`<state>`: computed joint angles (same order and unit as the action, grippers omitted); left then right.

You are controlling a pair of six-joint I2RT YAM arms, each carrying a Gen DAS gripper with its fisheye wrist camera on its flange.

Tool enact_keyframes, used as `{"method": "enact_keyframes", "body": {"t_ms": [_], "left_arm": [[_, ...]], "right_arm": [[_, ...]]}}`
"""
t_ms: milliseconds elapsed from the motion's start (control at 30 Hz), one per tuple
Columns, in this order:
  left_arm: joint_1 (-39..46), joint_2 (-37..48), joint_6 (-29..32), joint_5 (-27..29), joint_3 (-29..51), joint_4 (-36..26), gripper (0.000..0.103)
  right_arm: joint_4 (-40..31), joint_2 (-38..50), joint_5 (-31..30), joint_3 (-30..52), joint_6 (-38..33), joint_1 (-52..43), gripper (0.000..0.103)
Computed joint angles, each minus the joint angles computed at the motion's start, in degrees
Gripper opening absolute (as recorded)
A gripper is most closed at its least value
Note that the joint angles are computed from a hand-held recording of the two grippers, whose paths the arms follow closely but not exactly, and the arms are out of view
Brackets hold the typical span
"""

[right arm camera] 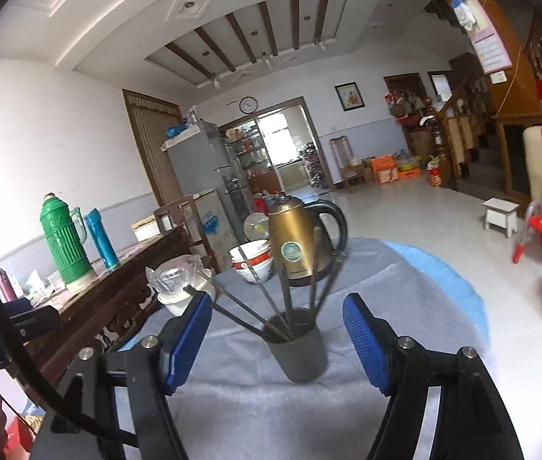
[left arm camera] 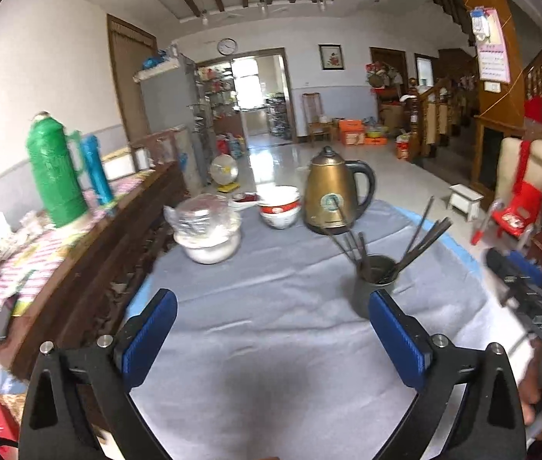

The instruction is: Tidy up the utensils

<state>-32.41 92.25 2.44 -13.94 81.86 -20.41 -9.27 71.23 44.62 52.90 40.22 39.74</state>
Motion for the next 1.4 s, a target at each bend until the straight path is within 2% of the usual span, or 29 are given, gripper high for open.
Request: {"method": "enact_keyframes", "body": {"t_ms": [100, 233, 400, 733, 1100, 1400], "left_arm": [[-0.44, -3.25, 0.97, -4.03, -3.62, 0.89, 0.100], [0.13, -6.92, 1.69, -4.49, -6.95, 1.01, 0.100], [0.37, -10.52, 2.90, -6.34, -9.94, 2.45, 0.100], [1.73, -13.67, 3.49, -8.41, -11.97, 3.17, 0.100], [2.02, -16.56, 4.54, -11.12, -15.43, 5.15, 0.100], [1.77, -17.56, 4.82, -12.14, -16.72, 5.54, 0.100]], "right_arm": [[-7.85, -2.33, 4.77, 1.94, 3.93, 5.39, 0.074], [-20.27, -1.05, 11.72, 7.56, 10.60, 12.52, 0.075], [-30.19, 0.76, 16.00, 12.39, 18.32, 18.49, 0.074], [-35.60, 5.40, 17.94, 19.61, 21.01, 22.33, 0.075], [-38.61, 8.17, 18.09, 20.94, 29.57, 23.81, 0.075], [-40.04, 9.42, 17.66, 21.40, 31.20, 24.27, 0.075]]}}
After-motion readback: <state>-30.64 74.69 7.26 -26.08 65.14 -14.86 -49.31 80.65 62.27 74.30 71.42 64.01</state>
